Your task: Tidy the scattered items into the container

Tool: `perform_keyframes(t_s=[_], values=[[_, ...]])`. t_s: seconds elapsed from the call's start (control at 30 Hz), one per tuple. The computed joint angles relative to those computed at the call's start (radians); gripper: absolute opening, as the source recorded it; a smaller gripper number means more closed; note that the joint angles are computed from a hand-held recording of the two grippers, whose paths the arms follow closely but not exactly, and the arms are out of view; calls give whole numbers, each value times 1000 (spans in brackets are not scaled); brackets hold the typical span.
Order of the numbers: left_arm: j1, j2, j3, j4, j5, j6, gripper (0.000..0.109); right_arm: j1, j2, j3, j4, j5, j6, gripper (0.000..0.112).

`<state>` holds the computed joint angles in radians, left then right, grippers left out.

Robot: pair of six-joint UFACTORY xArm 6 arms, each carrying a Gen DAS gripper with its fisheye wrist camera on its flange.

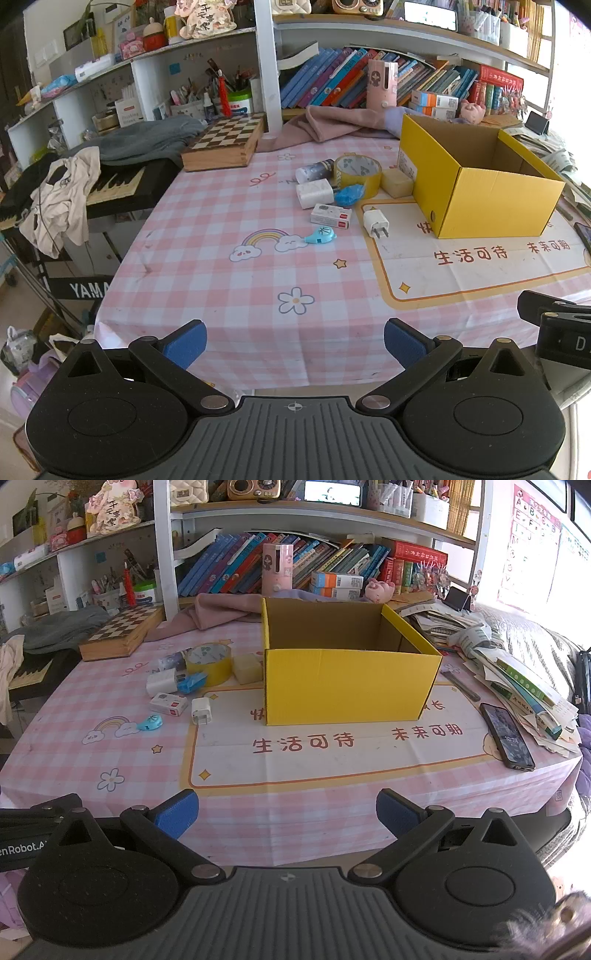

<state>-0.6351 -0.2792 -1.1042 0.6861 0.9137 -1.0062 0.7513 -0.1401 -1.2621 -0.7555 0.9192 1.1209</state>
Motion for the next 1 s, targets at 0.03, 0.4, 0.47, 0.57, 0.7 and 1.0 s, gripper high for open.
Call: perform_keyframes(t_s=[0.03, 0.4, 0.47, 0.57, 0.7, 1.0], values=[[0, 0, 0, 0, 0, 0, 103, 1, 0, 0, 0, 1, 0, 103], [1, -13, 12, -3, -9, 5, 103, 1, -1, 1, -1, 0, 0, 103], [2, -11, 11, -4, -10, 6, 103, 3, 2, -1, 0, 2, -2, 103], [5, -6, 10, -12, -9, 12, 103, 6, 6, -5, 1, 4, -3, 103], [16, -3, 11, -29, -18, 29, 103, 3, 11, -7, 1, -4, -7, 103], [39, -5, 21, -42, -44, 40, 103, -9, 46, -42, 27, 14, -13, 103]])
